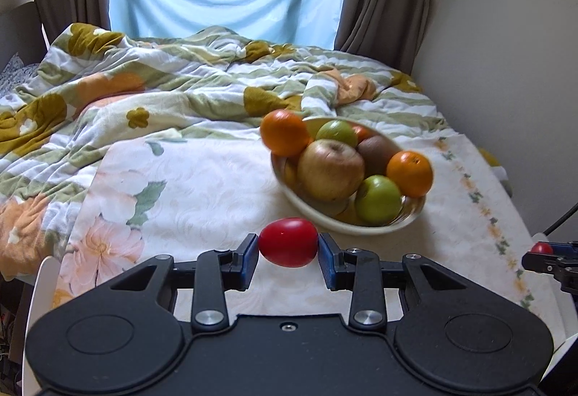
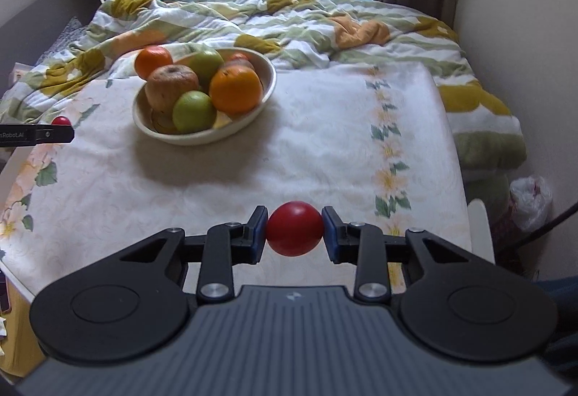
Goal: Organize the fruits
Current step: 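Carry both red tomatoes over the bowl with the left and right tools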
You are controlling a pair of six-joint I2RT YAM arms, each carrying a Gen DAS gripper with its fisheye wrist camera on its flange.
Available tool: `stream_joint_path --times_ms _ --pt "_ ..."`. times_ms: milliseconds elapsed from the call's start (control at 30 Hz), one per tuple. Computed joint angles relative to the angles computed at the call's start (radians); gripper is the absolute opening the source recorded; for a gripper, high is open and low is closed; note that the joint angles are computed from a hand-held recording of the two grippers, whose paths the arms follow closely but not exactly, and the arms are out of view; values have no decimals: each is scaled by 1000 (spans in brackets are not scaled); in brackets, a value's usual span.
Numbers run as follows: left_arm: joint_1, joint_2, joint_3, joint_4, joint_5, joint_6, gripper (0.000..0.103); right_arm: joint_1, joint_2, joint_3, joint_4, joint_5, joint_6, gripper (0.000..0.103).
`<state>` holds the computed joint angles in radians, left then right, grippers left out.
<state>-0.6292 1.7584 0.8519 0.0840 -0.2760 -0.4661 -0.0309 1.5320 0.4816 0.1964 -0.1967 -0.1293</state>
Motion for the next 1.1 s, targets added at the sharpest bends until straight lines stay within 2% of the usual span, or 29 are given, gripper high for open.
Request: stream_joint_path --times_ms 333,900,1100 --pt "-2 47 179 -72 26 59 39 9 18 238 -192 -65 15 48" --pt "55 391 609 -212 159 172 39 59 329 618 -251 -77 72 48" --pt "60 513 775 -290 164 234 39 59 410 711 -272 -71 88 48"
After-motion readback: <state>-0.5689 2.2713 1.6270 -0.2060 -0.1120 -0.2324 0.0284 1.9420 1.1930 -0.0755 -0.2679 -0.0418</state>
